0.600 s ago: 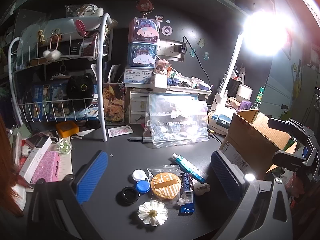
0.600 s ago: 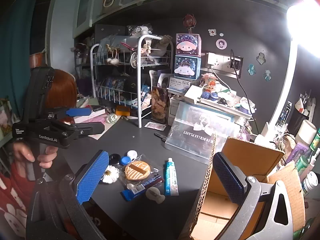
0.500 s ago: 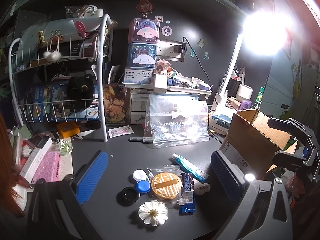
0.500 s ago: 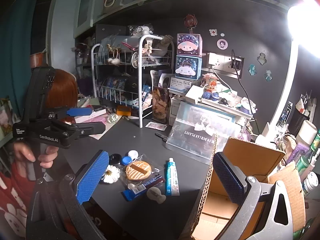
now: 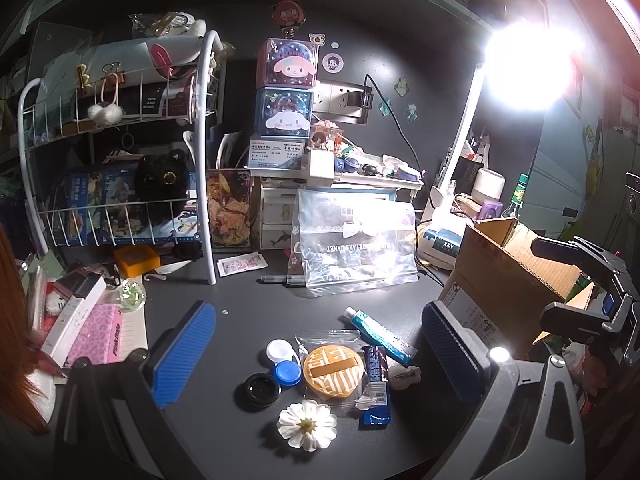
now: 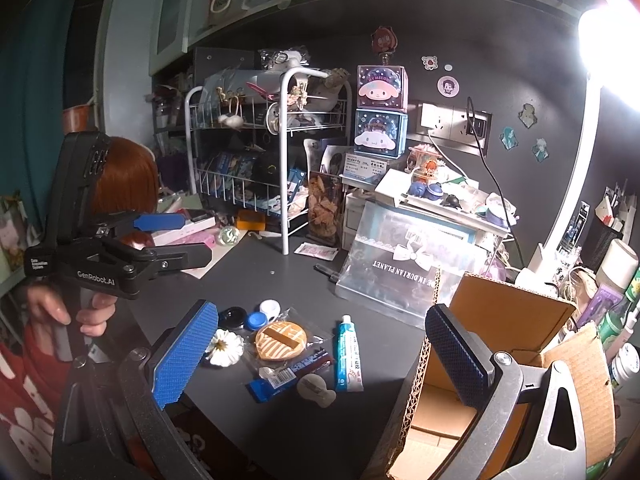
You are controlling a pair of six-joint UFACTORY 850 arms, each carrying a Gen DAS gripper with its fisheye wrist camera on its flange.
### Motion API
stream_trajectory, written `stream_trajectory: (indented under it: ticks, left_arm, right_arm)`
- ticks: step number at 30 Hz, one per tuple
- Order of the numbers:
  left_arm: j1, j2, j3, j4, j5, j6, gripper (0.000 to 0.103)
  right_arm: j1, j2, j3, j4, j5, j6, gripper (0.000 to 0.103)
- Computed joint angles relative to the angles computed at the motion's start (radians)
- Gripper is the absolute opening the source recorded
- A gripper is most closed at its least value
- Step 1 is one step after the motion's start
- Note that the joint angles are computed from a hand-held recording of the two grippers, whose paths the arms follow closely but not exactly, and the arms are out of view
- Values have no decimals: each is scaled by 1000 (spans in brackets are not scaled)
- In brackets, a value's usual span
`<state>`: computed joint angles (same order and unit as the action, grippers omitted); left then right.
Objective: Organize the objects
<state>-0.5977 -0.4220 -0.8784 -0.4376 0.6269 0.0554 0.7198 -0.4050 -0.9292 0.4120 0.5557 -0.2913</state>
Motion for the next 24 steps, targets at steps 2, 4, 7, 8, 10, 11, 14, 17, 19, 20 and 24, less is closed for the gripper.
stream_trajectory:
  ticks: [2, 4, 7, 8, 10, 11, 14, 17, 19, 20, 24]
  left_arm:
    - [-1, 0, -1, -5, -1, 4, 103]
    - [-1, 0, 1, -2, 1, 1, 103]
    - [-2, -1, 1, -3, 2, 1, 103]
    - [-2, -1, 1, -3, 2, 1, 103]
    - [-2, -1, 1, -6, 3, 4, 103]
    - [-2, -1, 1, -6, 3, 3, 103]
    - [-2, -1, 1, -4, 3, 1, 103]
    - [-3, -1, 2, -8, 4, 5, 103]
    - [-1, 0, 2, -7, 3, 5, 103]
    - [-1, 0, 2, -6, 4, 4, 103]
    - [1, -1, 2, -7, 3, 5, 103]
  right_arm:
    - [1, 0, -1, 3, -1, -3, 103]
    - [1, -1, -1, 4, -1, -3, 103]
    - [1, -1, -1, 4, -2, -3, 103]
    - [1, 0, -1, 3, -1, -3, 103]
    - [1, 0, -1, 4, -2, -3, 103]
    - [1, 0, -1, 5, -3, -4, 103]
    - [3, -3, -3, 1, -1, -3, 103]
    - [6, -5, -5, 5, 1, -6, 103]
    - [8, -6, -5, 12, 3, -13, 103]
    - [4, -4, -5, 4, -2, -8, 103]
    - [11, -4, -5, 8, 4, -16, 103]
